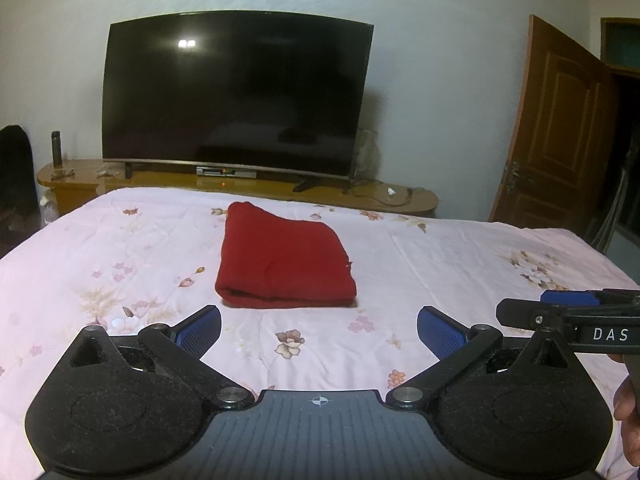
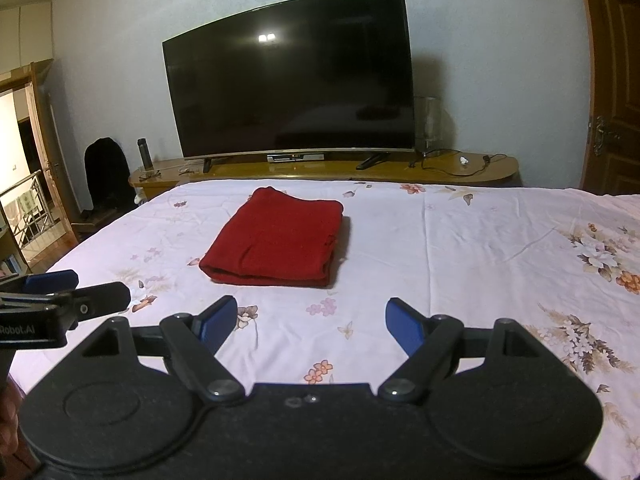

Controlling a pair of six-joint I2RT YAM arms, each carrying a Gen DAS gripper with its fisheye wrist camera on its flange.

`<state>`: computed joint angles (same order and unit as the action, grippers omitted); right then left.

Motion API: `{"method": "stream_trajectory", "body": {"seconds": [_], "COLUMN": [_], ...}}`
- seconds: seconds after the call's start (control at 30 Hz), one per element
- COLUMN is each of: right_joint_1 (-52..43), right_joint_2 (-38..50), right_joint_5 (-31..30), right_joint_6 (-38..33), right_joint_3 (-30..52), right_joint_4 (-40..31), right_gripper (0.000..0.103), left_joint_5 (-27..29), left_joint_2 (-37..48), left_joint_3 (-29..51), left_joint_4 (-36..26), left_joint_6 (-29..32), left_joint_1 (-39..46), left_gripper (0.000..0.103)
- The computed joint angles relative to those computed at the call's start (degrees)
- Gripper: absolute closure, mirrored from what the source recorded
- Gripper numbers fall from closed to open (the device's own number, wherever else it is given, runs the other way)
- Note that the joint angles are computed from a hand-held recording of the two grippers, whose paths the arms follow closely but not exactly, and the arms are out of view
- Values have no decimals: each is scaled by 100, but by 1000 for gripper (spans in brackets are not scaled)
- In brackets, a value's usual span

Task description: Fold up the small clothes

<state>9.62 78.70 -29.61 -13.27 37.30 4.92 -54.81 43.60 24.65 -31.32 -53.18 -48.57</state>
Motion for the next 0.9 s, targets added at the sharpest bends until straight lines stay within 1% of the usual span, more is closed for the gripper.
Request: {"method": "stream_trajectory", "body": {"seconds": [0.4, 0.6, 0.9], "right_joint_1": [-3, -4, -50], "right_joint_2": [-124, -146, -96], "right_joint_5": [-9, 1, -39], "right_joint_6": [5, 4, -24], "right_joint_3": [-72, -89, -66], "right_joint_4": [-4, 6, 39], "right_gripper": [22, 22, 22], "left_joint_5": [-75, -34, -120], "left_joint_2": [19, 31, 128], "left_joint_3": [33, 21, 18], "left_joint_4": [-89, 6, 95], "left_joint_6": [-84, -16, -3], "left_joint_1": [-103, -60, -37], "left_gripper": [0, 0, 0]}}
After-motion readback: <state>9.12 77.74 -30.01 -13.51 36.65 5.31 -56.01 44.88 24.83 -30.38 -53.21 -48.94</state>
